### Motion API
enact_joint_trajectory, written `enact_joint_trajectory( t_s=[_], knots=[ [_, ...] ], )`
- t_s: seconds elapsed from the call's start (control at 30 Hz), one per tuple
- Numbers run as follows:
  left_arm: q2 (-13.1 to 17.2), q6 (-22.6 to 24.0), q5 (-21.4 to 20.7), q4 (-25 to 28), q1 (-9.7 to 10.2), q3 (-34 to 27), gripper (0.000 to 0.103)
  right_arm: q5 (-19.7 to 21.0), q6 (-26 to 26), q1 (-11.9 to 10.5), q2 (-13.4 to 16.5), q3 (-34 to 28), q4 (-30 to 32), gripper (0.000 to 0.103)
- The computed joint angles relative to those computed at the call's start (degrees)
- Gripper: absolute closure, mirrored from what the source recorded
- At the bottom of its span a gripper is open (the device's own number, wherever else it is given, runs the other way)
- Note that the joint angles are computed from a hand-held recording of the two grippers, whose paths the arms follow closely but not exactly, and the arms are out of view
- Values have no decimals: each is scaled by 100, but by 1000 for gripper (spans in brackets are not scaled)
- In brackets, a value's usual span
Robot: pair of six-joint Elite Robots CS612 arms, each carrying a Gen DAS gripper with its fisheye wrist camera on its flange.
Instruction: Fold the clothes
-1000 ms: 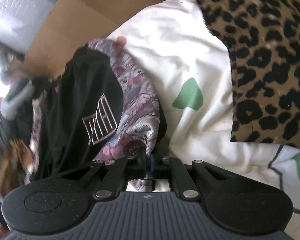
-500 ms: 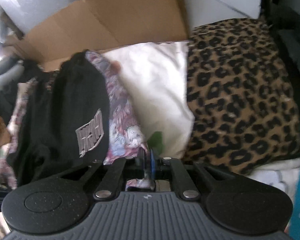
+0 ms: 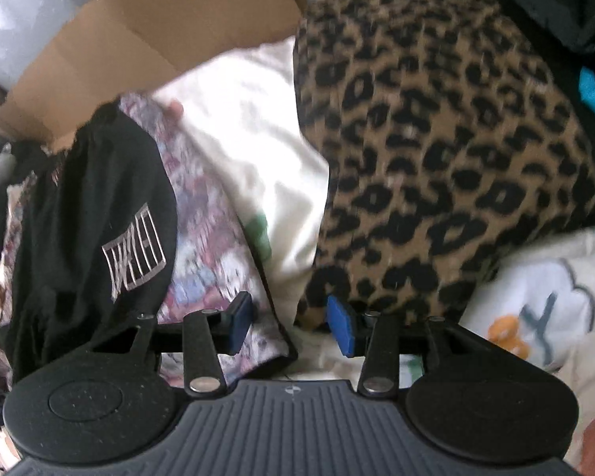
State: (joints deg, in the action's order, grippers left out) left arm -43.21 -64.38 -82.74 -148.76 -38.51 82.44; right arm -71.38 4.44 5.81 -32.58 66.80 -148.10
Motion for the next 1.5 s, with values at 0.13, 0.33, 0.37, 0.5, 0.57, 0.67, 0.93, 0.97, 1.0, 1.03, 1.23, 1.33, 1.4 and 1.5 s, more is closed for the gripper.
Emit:
enact_joint_trajectory(
  t_s=[0.13,0.33,0.37,0.5,0.57,0.67,0.93,0.97,1.0,1.03,1.23,1.33,1.4,1.5],
  knots=[
    [-70,27,53,96,-34,97,102,-80,104,27,59,30,-149,53],
    [-13,-197,-26,60,7,63,102,-3,-13,50,-35,176,-476,54],
    [-15,-233,-83,5,19,81,101,85,3,38,-56,231,-566,54],
    [-20,-427,-244,-316,52,171,80,113,-13,30,-67,307,-424,55],
    [-2,-387,-274,-384,51,168,68,126,85,22,-60,345,-420,56],
    [42,-352,-354,-398,55,132,62,264,454,-4,-62,400,-543,55],
    [155,-708,-650,-683,99,187,99,1008,2141,-211,78,451,-1038,56],
    [146,-637,-606,-599,88,178,99,1034,2311,-217,86,475,-1116,56],
    [137,-568,-561,-515,77,169,99,1059,2482,-223,95,498,-1196,56],
    [126,-509,-531,-438,72,164,100,1104,2628,-235,99,525,-1271,56],
    [111,-426,-479,-241,92,166,100,1203,2813,-262,76,619,-1396,57],
    [152,-334,-490,-197,101,126,100,846,2122,-157,35,542,-1000,67],
    [167,-267,-481,-165,99,111,100,507,1550,-62,4,502,-783,73],
    [161,-218,-485,-142,97,108,100,222,1051,30,-16,447,-632,74]
  ],
)
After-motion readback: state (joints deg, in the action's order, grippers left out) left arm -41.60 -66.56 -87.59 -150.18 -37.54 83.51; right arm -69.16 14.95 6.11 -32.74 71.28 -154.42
